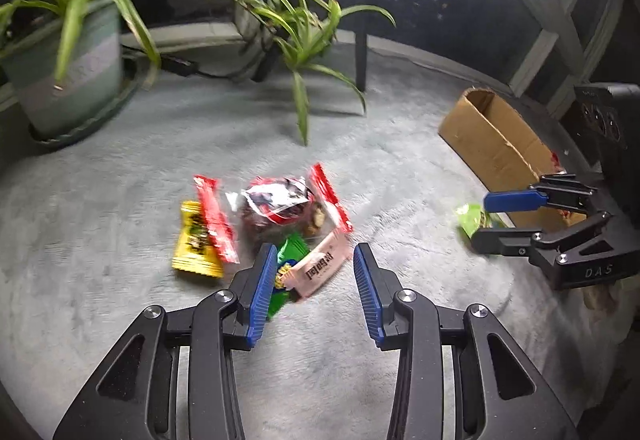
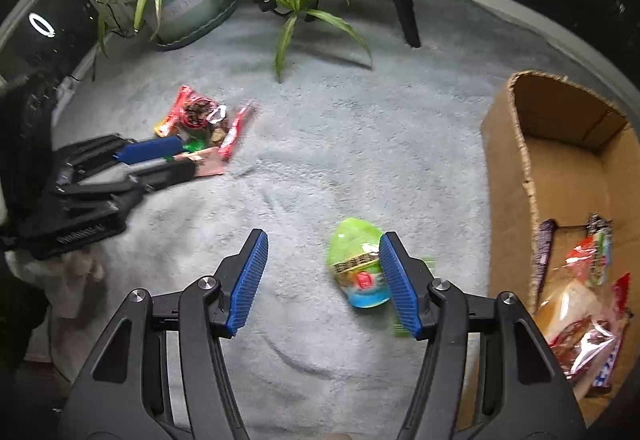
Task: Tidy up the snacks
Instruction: 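Move both open tools back to the snack pile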
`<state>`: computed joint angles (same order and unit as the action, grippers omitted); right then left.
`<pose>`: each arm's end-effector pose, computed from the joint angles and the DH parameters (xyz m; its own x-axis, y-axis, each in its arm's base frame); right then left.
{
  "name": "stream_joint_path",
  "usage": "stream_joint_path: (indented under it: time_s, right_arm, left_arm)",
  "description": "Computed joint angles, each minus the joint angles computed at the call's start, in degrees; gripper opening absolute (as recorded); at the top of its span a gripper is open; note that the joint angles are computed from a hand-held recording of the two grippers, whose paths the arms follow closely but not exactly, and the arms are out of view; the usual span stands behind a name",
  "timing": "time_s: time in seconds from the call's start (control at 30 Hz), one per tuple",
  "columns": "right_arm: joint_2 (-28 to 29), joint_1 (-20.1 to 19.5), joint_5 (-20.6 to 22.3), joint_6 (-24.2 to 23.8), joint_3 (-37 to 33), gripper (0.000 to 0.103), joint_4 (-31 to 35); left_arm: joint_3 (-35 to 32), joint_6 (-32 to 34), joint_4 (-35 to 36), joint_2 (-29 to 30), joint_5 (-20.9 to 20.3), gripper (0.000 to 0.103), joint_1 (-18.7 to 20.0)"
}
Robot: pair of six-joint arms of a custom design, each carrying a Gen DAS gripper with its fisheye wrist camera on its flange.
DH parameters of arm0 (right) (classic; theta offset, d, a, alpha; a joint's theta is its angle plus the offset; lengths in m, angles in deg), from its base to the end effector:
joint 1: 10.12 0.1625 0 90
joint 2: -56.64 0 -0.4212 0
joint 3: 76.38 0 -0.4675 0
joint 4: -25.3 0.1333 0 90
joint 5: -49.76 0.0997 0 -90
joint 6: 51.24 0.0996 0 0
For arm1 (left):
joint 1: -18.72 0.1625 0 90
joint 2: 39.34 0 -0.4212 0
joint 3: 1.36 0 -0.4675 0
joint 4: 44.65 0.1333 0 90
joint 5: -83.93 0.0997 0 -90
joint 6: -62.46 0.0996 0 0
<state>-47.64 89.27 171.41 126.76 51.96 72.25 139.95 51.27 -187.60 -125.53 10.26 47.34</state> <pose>0.1218 -0.2396 0.2675 -0.8618 -0.0030 0.5072 -0.1845 0.9334 -0.3079 -0.2663 -0.3290 0.1000 -0.6120 0.7385 -0.2830 0.7731 0.6340 -0.0174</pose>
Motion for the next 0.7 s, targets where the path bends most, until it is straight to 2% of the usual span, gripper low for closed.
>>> stream_joint_path:
  time_s: [0.2, 0.4, 0.57, 0.7]
  right_arm:
    - [0.2, 1.0, -1.6, 0.0, 0.5, 0.061, 0.4]
    - [-1.8, 1.3, -1.3, 1.0, 1.2, 0.061, 0.4]
    - [-3.3, 0.9, 0.6, 2.6, 0.9, 0.061, -0.3]
    - [0.2, 1.7, 3.9, 2.9, 0.0, 0.061, -0.7]
  left_arm:
    - [0.8, 1.4, 1.3, -0.5, -1.2, 0.038, -1.3]
    - [1.3, 2.2, 1.8, -0.7, 0.5, 0.038, -3.3]
    - [1.2, 2.3, 0.7, -0.1, 0.3, 0.038, -3.0]
    - [1.6, 2.9, 0.8, 0.2, 0.0, 0.037, -3.3]
